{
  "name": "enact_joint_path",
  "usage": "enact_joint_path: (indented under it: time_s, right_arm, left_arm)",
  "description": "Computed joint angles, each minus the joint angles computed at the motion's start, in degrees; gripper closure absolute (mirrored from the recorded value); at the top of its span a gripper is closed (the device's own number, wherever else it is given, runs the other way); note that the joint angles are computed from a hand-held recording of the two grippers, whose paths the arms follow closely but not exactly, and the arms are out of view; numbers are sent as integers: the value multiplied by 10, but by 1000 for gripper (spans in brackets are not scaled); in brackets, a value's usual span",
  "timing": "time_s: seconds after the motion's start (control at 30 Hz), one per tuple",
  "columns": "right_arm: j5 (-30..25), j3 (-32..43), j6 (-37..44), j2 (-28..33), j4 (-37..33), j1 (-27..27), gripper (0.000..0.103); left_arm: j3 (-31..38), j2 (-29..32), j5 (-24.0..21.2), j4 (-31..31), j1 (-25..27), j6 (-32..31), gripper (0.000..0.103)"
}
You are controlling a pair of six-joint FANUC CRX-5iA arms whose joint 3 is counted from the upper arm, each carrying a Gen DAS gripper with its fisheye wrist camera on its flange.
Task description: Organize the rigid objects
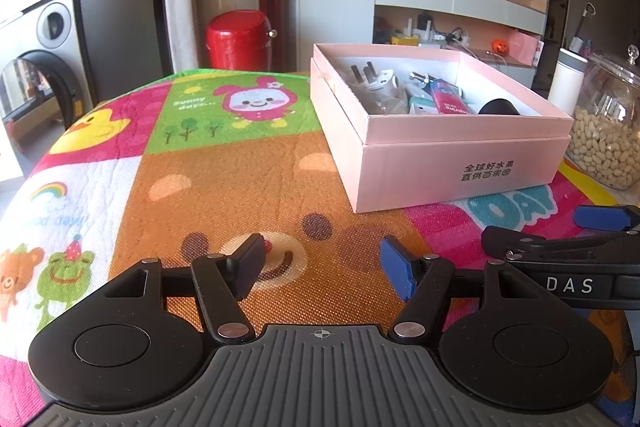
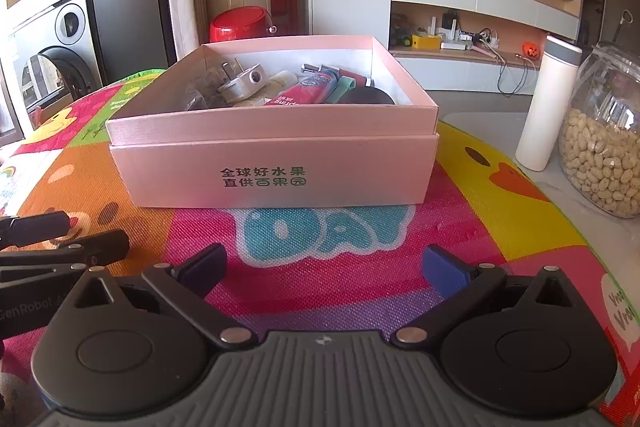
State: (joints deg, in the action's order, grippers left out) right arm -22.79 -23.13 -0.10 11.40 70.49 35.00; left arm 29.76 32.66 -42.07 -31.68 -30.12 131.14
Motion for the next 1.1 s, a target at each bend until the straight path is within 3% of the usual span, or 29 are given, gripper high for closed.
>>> enact_joint_path:
  time_s: [1.1]
  right_arm:
    - [2,-3,-8,0,10,-2,0]
  left_arm:
    - [8,4,-9,-5,-3,-3,33]
